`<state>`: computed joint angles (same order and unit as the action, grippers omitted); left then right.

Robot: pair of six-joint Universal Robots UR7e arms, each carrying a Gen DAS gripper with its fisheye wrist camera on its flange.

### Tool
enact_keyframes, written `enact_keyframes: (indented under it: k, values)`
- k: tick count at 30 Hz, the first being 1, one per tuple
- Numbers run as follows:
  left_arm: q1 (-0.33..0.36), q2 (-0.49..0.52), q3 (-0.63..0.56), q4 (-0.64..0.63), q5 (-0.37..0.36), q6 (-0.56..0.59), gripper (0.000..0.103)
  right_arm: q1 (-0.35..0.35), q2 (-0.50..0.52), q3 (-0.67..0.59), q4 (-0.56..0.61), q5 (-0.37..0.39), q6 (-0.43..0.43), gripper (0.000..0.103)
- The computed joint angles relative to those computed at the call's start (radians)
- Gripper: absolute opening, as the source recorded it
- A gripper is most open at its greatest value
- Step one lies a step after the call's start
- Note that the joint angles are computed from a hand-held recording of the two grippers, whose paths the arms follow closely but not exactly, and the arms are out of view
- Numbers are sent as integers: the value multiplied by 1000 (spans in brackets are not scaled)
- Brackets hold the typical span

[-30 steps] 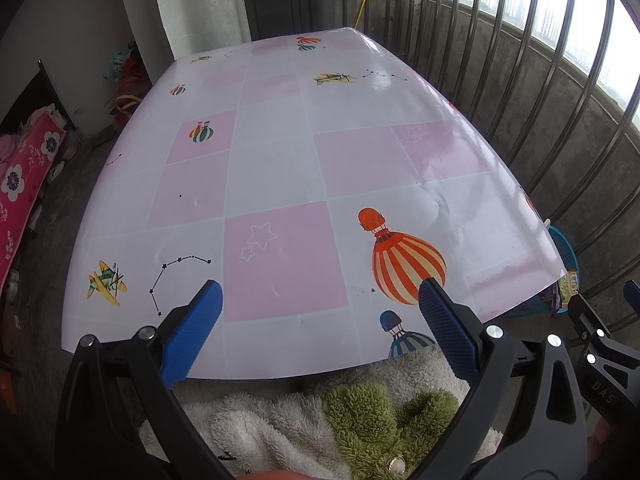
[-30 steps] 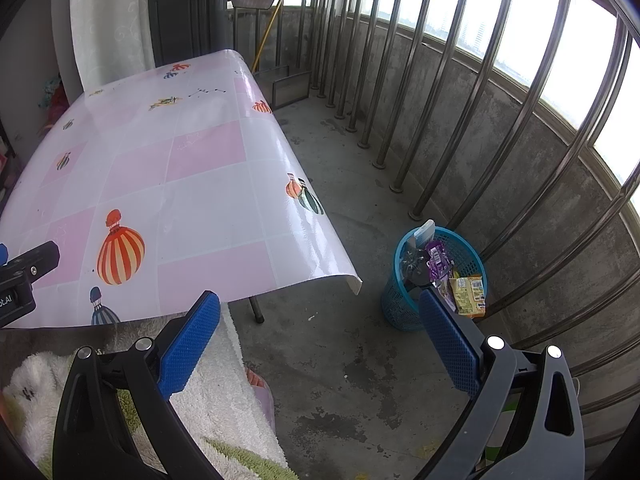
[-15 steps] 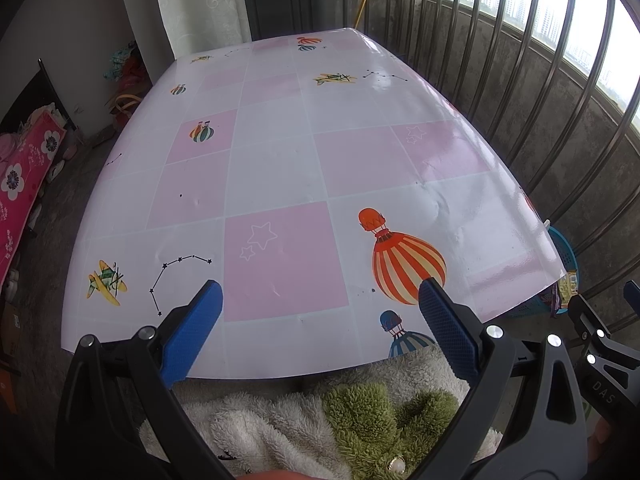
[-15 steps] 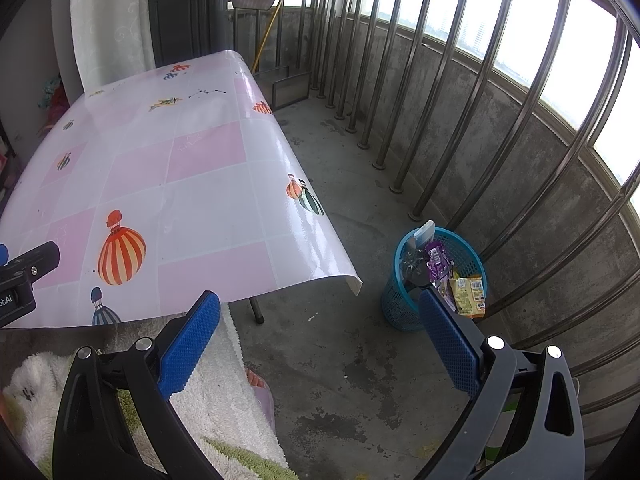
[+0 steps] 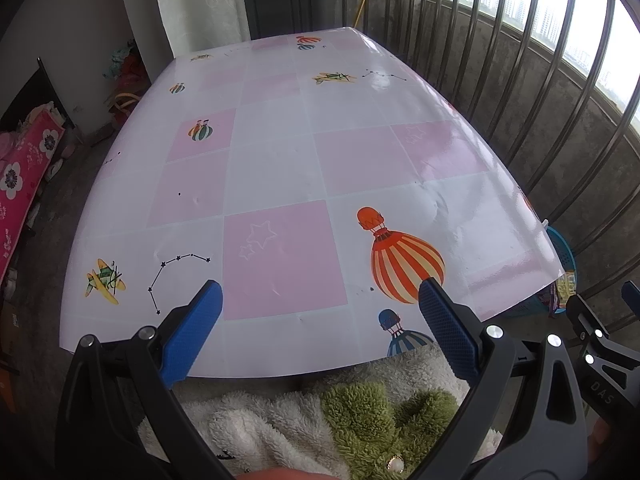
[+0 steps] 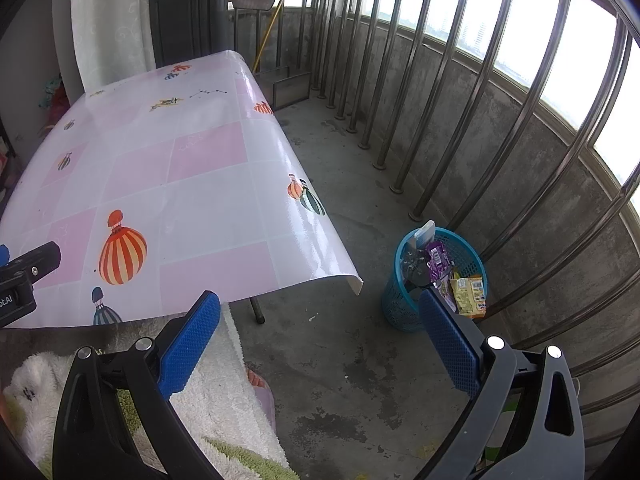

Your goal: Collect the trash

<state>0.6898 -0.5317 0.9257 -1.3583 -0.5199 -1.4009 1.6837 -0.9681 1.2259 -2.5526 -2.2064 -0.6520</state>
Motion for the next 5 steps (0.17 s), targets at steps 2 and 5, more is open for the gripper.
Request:
enact_keyframes:
  k: [2,5]
  values:
    - [0,2,-2,0,-5,-3,94,1,0,0,0,0,2,97]
    - [0,3,-5,4,-6,-10,94,1,0,1,0,0,2,97]
